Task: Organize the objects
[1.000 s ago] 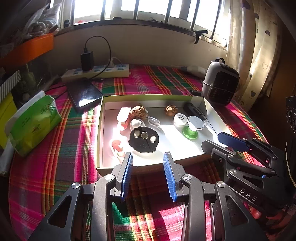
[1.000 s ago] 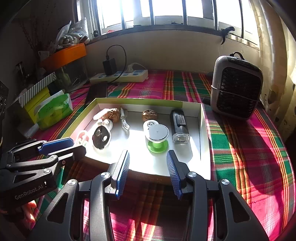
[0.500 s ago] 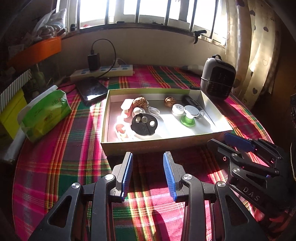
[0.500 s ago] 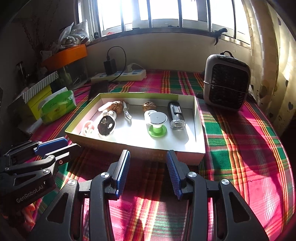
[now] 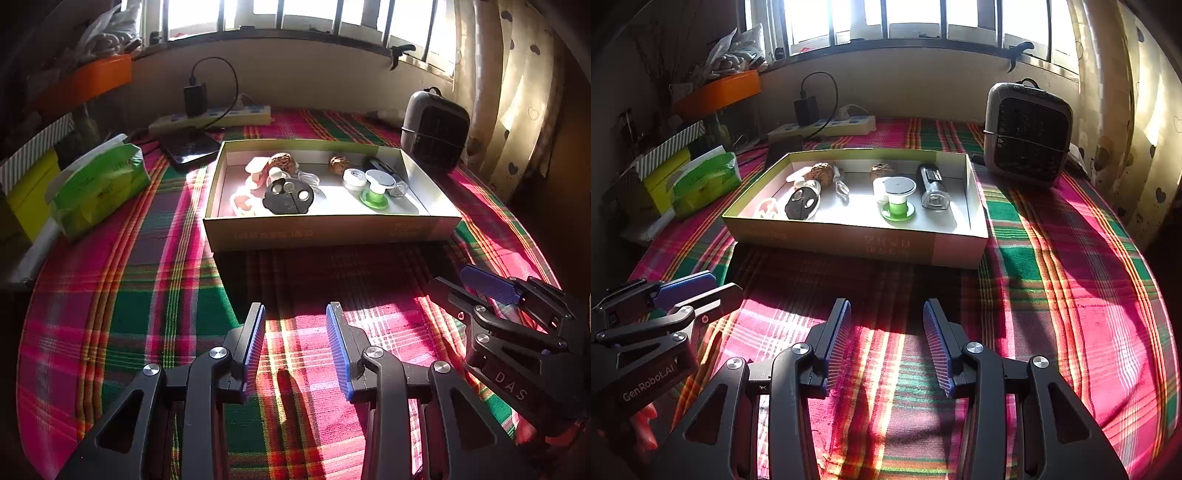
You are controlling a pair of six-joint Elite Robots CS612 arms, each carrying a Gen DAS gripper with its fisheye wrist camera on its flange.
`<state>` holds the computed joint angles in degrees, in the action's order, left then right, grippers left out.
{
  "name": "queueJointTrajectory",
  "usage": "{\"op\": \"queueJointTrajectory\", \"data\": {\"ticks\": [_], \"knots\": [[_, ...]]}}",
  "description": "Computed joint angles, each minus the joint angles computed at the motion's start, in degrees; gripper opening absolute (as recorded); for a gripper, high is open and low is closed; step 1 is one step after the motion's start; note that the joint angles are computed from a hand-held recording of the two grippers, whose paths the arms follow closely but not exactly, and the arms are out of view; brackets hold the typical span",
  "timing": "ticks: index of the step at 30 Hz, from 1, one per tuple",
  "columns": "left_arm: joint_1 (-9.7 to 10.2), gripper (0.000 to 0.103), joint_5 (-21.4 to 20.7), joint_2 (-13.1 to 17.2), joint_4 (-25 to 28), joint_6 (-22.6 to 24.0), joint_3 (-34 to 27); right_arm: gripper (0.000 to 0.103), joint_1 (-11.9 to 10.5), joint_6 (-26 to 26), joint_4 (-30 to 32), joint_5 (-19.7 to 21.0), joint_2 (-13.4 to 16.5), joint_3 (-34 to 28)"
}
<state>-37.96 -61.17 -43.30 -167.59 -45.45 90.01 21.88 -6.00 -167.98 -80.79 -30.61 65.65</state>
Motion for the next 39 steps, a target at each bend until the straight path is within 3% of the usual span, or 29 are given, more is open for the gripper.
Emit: {"op": "queueJointTrajectory", "data": {"ticks": [12, 16, 22, 39], "knots": [[-0.69, 0.032, -0.5, 0.3, 3.6, -2.6, -0.4, 0.043, -0.1, -0.3, 2.3, -2.8, -1.1, 2.0], [-0.99, 0.032, 0.6, 0.4, 4.1, -3.0, -0.5, 0.053, -0.2, 0.7, 2.9, -3.6, -1.2, 2.0], [-1.72, 0.033, 3.6, 0.6, 7.0, -3.5, -1.2, 0.053, -0.3, 1.3, 3.7, -4.0, -1.2, 2.0], [-1.71, 0.034, 3.5, 0.6, 6.7, -4.3, -1.0, 0.06, -0.1, 0.2, 4.0, -4.4, -1.2, 2.0]]}}
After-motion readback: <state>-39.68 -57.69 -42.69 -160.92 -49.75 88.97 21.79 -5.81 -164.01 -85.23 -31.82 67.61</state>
